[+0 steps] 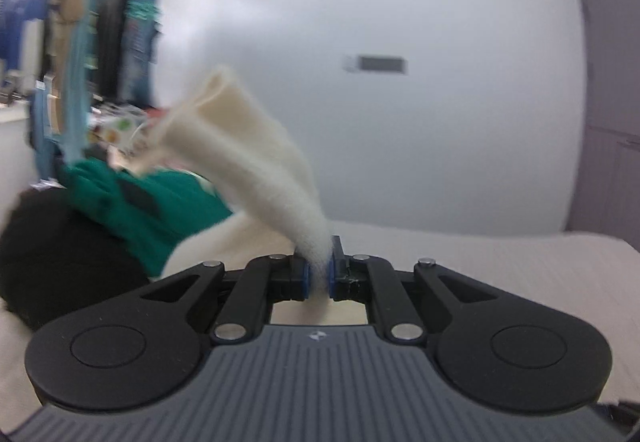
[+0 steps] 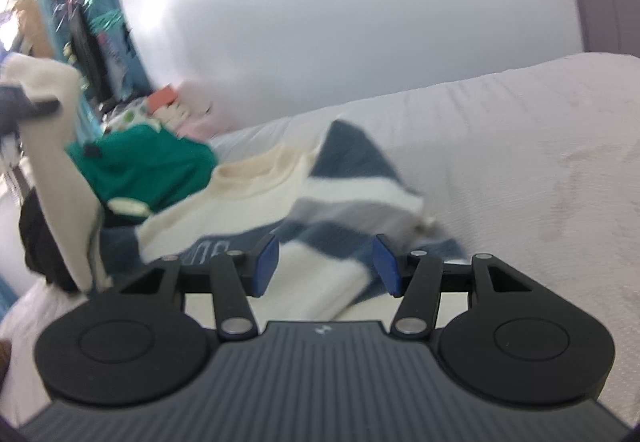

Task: Fold large clothes
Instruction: 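Grasp the other sleeve cuff with the left tool and lift it, then lay the sleeve across the sweater body and open the left tool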

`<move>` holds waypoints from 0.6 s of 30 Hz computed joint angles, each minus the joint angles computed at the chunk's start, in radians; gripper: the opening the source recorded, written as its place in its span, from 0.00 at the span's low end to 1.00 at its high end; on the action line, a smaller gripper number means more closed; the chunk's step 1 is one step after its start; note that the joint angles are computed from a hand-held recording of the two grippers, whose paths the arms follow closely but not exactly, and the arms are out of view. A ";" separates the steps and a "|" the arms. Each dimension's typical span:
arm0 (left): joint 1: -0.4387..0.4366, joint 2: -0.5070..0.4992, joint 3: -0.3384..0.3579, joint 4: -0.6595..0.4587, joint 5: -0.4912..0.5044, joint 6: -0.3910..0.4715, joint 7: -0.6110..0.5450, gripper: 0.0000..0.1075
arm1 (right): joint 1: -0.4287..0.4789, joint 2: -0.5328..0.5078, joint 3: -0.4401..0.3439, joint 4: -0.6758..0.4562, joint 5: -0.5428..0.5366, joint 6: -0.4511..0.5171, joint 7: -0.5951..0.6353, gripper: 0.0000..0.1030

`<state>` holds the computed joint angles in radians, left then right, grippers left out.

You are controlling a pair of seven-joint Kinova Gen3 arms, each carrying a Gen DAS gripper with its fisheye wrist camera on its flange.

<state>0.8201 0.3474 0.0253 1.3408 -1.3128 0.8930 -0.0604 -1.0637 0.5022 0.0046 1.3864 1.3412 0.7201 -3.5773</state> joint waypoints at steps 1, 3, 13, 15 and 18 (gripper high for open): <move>-0.002 0.031 0.012 -0.030 0.018 -0.011 -0.013 0.09 | -0.003 -0.008 0.009 0.016 0.015 0.002 -0.035 0.54; 0.010 0.093 0.013 -0.079 0.060 -0.031 -0.021 0.09 | -0.006 -0.020 0.014 0.041 0.054 0.016 -0.091 0.54; 0.048 0.339 -0.005 -0.227 0.300 -0.067 -0.106 0.10 | 0.063 -0.043 -0.052 0.147 0.247 0.066 -0.309 0.55; 0.057 0.346 -0.027 -0.209 0.329 -0.089 -0.092 0.11 | 0.079 -0.046 -0.072 0.165 0.276 0.075 -0.345 0.55; 0.080 0.337 -0.058 -0.187 0.381 -0.102 -0.061 0.27 | 0.103 -0.052 -0.098 0.183 0.294 0.082 -0.376 0.55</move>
